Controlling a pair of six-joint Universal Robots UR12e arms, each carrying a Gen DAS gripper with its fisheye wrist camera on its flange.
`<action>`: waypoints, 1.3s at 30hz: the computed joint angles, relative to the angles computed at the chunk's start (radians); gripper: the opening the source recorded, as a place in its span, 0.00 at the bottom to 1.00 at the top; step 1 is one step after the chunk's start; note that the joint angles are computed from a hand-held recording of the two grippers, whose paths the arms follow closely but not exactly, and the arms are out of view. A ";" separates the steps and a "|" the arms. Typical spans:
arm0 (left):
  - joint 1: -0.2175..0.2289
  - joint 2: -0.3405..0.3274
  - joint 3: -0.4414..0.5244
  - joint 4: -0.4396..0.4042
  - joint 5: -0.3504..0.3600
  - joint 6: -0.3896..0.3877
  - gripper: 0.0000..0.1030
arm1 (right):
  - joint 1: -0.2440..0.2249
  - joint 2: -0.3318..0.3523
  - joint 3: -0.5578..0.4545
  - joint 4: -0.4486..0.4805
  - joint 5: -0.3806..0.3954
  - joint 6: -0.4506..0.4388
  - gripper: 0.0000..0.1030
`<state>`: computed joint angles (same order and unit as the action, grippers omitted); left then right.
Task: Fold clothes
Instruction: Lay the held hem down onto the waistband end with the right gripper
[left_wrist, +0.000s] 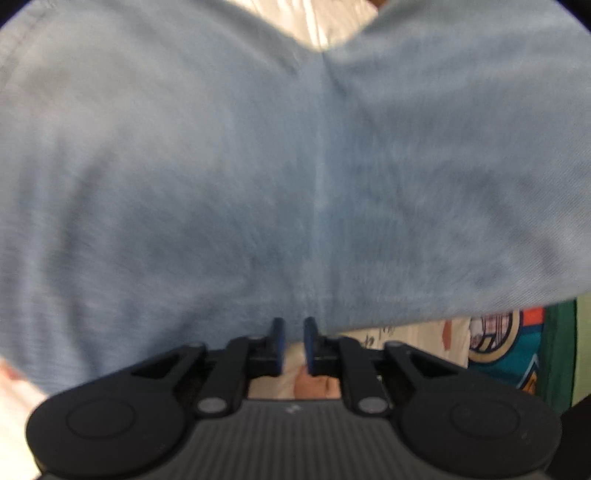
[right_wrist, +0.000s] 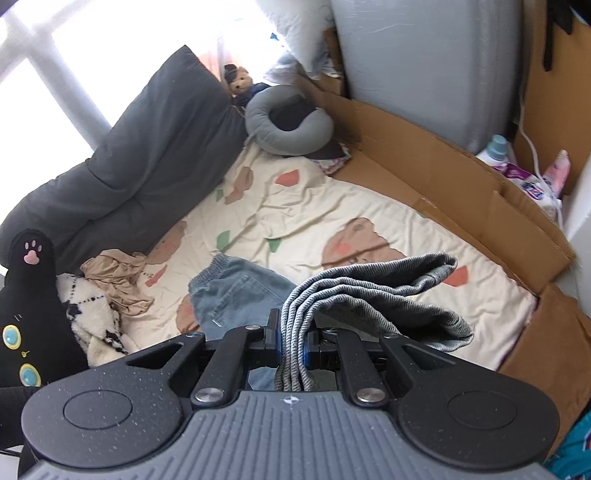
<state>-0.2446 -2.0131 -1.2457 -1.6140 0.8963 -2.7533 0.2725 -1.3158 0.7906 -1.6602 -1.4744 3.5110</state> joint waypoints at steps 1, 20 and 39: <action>0.008 0.002 0.004 0.023 0.006 -0.002 0.29 | 0.001 0.007 -0.004 -0.005 0.008 0.001 0.09; 0.142 0.063 -0.021 0.363 0.066 -0.362 0.59 | 0.025 0.114 0.009 -0.153 0.124 0.095 0.09; 0.197 0.110 -0.108 0.410 0.124 -0.444 0.59 | 0.065 0.290 -0.143 -0.057 0.067 0.173 0.09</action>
